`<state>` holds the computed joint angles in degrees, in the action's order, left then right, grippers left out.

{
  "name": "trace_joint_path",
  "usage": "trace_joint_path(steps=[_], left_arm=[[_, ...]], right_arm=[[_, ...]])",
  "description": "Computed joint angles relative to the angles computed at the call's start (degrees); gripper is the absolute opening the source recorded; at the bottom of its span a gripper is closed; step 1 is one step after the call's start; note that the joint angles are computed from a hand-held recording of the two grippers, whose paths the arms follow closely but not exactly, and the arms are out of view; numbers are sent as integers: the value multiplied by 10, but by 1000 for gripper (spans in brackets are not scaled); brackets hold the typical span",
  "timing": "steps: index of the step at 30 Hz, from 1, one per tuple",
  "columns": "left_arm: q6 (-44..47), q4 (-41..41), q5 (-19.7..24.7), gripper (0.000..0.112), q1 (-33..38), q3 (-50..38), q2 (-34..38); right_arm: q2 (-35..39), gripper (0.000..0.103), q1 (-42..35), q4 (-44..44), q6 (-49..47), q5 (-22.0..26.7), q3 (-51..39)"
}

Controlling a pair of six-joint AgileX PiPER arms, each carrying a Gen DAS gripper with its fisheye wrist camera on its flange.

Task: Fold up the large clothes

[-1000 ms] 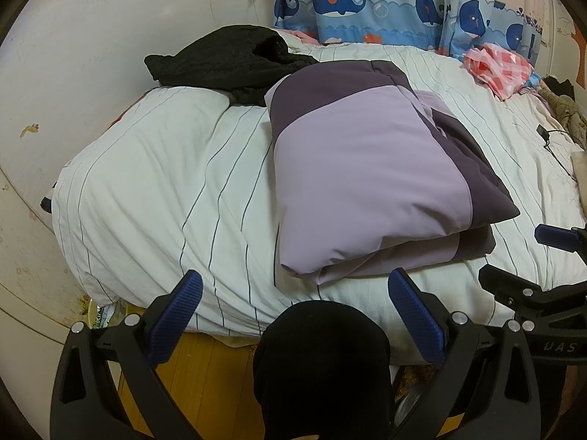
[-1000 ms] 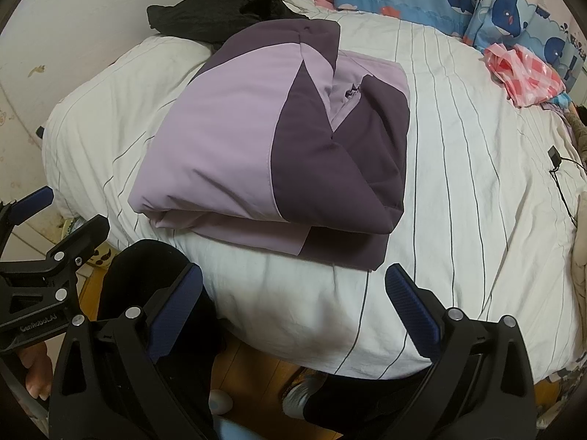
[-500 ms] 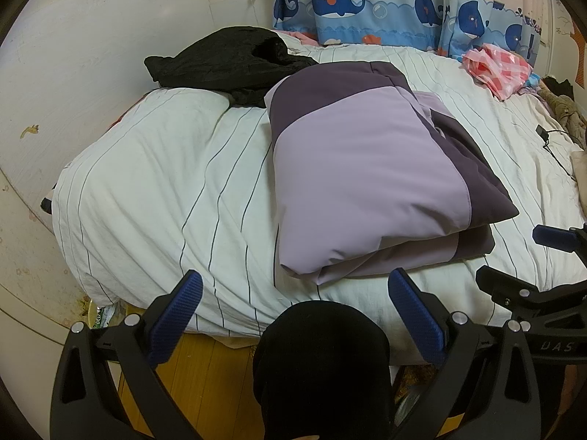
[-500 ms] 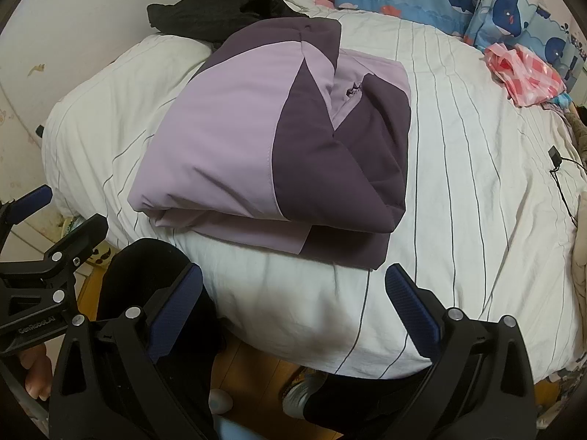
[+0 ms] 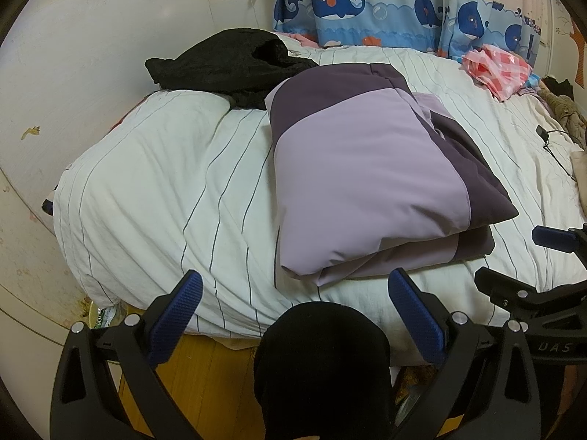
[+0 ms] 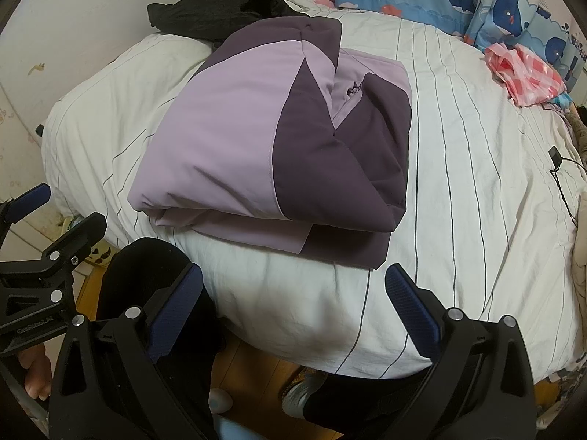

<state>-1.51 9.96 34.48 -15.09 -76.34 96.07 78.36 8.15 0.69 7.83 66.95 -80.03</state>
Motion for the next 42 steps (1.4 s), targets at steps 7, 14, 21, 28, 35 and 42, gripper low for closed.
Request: trace_joint_path(steps=[7, 14, 21, 28, 35, 42], left_arm=[[-21, 25, 15, 97, -6, -9, 4], [-5, 10, 17, 97, -1, -10, 7], [10, -8, 23, 97, 1, -13, 8], [-2, -8, 46, 97, 1, -29, 18], [56, -75, 81, 97, 19, -56, 34], [92, -127, 68, 97, 31, -40, 22]], right_arm=[[1, 96, 0, 1, 0, 1, -1], [-3, 96, 1, 0, 2, -4, 9], [-5, 96, -2, 2, -2, -7, 15], [-4, 96, -4, 4, -3, -5, 15], [-5, 96, -3, 5, -4, -7, 18], [-6, 96, -6, 11, -11, -8, 27]])
